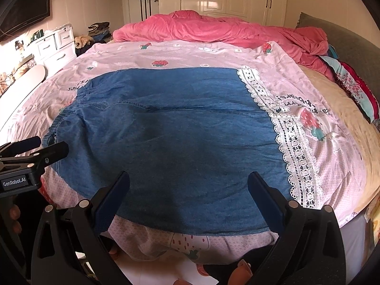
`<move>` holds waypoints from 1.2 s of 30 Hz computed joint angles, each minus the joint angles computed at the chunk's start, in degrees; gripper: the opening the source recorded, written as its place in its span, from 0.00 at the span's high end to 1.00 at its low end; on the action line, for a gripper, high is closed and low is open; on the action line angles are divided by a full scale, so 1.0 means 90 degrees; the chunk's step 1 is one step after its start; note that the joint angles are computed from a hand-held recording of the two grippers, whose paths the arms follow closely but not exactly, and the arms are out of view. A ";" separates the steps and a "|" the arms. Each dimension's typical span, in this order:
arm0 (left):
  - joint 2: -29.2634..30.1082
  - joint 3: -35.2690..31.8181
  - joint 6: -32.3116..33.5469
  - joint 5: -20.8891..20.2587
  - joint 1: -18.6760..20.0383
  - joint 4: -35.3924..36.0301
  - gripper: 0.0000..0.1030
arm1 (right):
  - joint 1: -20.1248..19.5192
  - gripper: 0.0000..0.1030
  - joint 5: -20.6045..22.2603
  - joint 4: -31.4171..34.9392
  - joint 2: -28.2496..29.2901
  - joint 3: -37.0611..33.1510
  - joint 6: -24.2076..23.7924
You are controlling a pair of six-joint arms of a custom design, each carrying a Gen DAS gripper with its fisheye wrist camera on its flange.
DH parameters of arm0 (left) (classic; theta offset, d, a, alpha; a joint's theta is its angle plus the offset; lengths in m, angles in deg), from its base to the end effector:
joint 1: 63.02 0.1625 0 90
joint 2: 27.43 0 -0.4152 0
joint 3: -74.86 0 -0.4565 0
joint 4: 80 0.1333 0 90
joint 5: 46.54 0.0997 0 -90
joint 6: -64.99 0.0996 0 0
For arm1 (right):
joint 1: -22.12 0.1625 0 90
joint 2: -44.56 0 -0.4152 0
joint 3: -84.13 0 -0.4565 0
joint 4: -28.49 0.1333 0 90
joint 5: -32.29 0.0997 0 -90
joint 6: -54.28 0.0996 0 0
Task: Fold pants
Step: 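Grasp the elastic waistband with the left tool while the right tool grasps the pants leg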
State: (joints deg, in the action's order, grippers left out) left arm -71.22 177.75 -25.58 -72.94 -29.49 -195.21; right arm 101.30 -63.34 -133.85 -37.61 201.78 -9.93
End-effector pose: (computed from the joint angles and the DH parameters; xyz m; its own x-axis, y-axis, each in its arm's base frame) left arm -0.3708 -0.5126 -0.0342 -0.6936 -0.4649 -0.5502 0.1638 0.6419 -0.7490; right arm 0.0148 -0.5806 0.2894 -0.5557 -0.6012 0.5743 -0.8048 0.5622 -0.1903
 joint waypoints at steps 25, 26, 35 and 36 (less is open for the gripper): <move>-0.1194 0.0444 -0.0597 0.0494 0.0902 0.0829 0.09 | 0.1254 0.04 -0.0494 0.1795 0.2402 -0.2665 0.0183; -0.1239 0.0394 -0.0507 0.0530 0.0988 0.0930 0.09 | 0.1303 0.04 -0.0546 0.1739 0.2528 -0.2750 0.0067; -0.1283 0.0144 0.1176 0.0524 0.1633 0.0074 0.09 | 0.1653 0.04 -0.0926 0.1864 0.3691 -0.3820 -0.0615; -0.1279 0.0174 0.1622 0.0501 0.1711 -0.0377 0.09 | 0.1674 0.04 -0.0939 0.1932 0.3800 -0.3945 -0.0633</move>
State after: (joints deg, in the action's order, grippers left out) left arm -82.73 179.32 -10.98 -68.43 -14.09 -198.61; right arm 116.36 -71.80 -116.46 -3.40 166.27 -15.63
